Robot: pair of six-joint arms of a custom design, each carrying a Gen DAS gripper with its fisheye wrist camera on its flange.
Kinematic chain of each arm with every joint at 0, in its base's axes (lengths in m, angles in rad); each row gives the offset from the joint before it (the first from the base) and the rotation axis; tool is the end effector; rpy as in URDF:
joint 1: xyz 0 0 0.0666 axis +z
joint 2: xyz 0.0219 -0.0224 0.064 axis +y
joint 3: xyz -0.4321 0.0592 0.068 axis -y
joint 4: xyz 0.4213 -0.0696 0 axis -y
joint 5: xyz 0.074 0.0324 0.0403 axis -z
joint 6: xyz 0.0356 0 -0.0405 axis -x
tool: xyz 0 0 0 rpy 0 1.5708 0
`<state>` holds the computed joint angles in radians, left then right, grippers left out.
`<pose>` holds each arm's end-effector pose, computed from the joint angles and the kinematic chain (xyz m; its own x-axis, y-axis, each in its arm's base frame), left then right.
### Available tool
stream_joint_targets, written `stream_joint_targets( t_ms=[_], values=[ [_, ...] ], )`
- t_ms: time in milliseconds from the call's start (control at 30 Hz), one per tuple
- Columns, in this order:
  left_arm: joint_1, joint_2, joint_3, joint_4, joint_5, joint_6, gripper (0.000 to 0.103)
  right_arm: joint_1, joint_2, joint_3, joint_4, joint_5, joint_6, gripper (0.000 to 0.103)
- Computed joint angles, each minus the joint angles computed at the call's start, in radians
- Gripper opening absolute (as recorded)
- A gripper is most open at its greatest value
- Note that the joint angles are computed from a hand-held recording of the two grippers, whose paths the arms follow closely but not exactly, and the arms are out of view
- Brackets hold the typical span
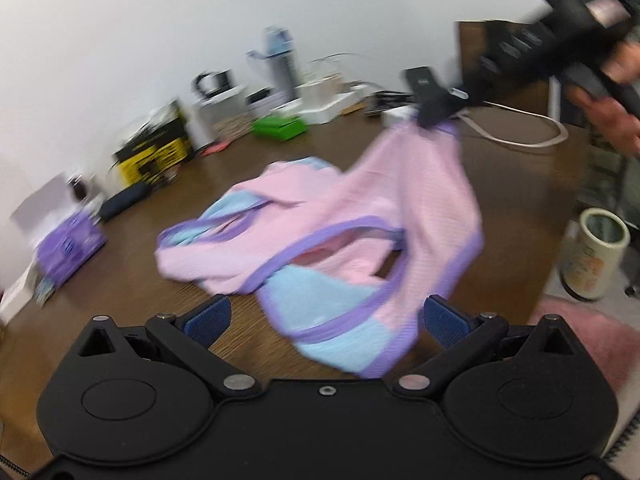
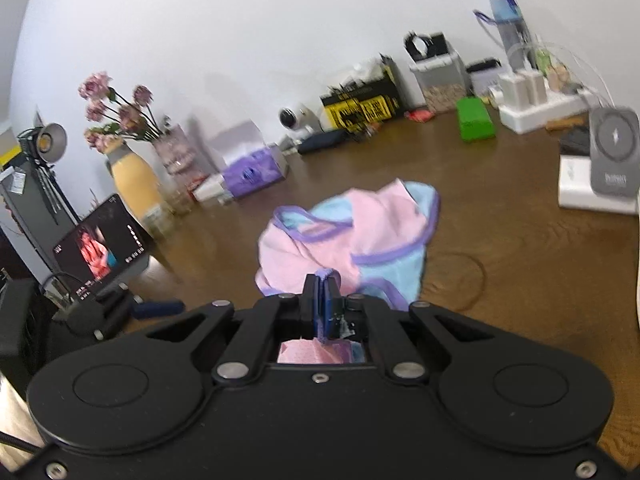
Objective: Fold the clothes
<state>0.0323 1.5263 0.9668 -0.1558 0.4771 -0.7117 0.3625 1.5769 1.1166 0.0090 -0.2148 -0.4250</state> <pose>0.5076 -0.0004 0.2723 -0.2888 0.5712 -0.7683 0.6688 0.6947 0.2650 0.5283 0.2081 0.3275 -0.5883 0.2077 -0.7815 -0.3109 0.8341 0.4557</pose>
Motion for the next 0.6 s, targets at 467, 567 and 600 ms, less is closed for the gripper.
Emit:
stream_joint_targets(
  t_ms=[467, 567, 600],
  values=[
    [-0.092, 0.040, -0.009, 0.070, -0.155, 0.127, 0.064, 0.017, -0.031, -0.006, 0.042, -0.018, 0.016, 0.004],
    [-0.078, 0.055, 0.017, 0.050, -0.168, 0.209, 0.032, 0.013, -0.035, -0.014, 0.047, -0.014, 0.009, 0.004],
    [-0.073, 0.057, 0.022, 0.050, -0.162, 0.224, 0.024, 0.012, -0.036, -0.016, 0.048, -0.012, 0.007, 0.004]
  ],
)
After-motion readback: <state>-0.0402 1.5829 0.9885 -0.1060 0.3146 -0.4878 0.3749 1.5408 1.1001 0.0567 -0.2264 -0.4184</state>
